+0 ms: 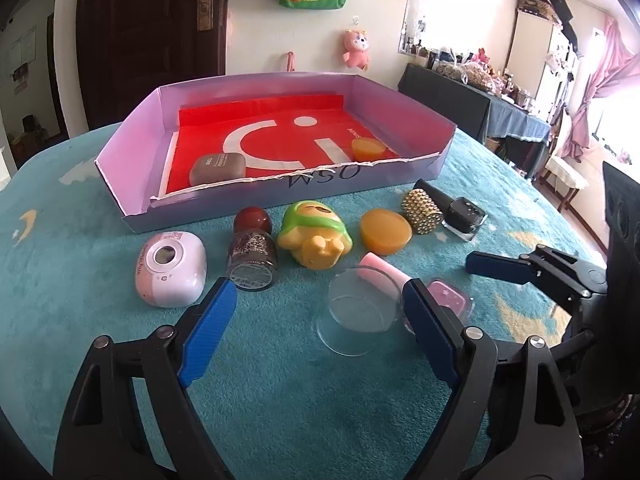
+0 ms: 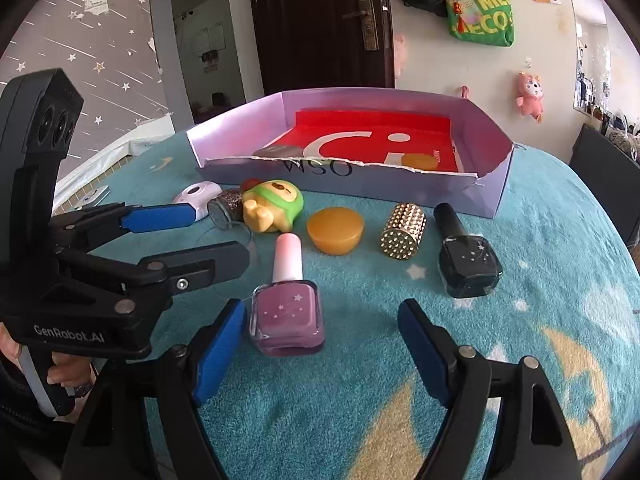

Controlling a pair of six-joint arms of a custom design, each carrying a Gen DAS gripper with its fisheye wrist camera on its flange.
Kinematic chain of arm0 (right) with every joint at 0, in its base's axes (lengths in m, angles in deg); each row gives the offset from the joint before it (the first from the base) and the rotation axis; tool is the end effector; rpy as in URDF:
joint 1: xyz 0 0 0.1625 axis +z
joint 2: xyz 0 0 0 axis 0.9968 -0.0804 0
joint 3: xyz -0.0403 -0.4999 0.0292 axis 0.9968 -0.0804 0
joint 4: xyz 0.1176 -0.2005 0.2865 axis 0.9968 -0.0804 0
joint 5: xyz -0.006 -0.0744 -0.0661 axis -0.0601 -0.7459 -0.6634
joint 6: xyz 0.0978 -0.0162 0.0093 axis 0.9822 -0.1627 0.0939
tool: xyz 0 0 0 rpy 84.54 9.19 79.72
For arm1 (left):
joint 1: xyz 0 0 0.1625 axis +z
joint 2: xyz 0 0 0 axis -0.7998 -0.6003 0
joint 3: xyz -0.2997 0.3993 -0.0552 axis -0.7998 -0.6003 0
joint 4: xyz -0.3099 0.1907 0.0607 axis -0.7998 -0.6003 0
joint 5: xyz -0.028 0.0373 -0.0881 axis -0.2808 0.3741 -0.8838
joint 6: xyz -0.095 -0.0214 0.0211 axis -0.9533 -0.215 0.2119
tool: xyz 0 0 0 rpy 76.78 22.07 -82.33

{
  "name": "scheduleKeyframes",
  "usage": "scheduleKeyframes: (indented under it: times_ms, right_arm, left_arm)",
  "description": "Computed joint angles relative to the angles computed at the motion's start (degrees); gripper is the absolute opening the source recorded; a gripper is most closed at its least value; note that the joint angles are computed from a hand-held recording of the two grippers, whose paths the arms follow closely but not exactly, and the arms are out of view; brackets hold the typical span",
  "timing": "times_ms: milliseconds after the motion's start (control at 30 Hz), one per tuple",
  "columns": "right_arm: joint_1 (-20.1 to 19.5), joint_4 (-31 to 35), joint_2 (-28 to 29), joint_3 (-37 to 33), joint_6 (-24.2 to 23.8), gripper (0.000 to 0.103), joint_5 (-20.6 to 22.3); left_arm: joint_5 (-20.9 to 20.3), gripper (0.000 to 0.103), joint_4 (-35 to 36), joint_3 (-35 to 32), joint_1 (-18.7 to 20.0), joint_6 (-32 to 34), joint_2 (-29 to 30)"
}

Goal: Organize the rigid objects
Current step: 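Grasp the clear plastic cup with the left gripper while the right grasps the pink nail polish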

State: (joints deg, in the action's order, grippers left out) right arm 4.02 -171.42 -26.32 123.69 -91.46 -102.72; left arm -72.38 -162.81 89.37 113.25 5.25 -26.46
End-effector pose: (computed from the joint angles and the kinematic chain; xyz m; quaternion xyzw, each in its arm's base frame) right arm 0.1151 -0.8349 0.1555 0.4074 -0.8682 0.2294 0.1662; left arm -0.2230 -0.7968 0.0668 0.1671 0.8681 -0.3625 0.2950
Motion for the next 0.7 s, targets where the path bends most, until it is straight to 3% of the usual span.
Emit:
scheduleKeyframes:
  times_ms: [300, 467, 600, 700]
  right_arm:
    - [0.0, 0.8, 0.5, -2.9, 1.5, 0.081, -2.5]
    - [-0.7, 8.2, 0.3, -6.1, 2.3, 0.081, -0.6]
    - [-0.7, 13.4, 0.2, -8.0, -0.3, 0.075, -0.1]
    - [-0.5, 17.1, 0.5, -9.7, -1.6, 0.070, -0.1]
  left_arm:
    - [-1.2, 0.085, 1.1, 0.8, 0.3, 0.5, -0.7]
    - [-1.8, 0.085, 2.8, 0.8, 0.3, 0.7, -0.7]
    - [-2.2, 0.070, 5.8, 0.0, 0.5, 0.1, -0.6]
    - [-2.2, 0.066, 7.7, -1.1, 0.7, -0.6, -0.3]
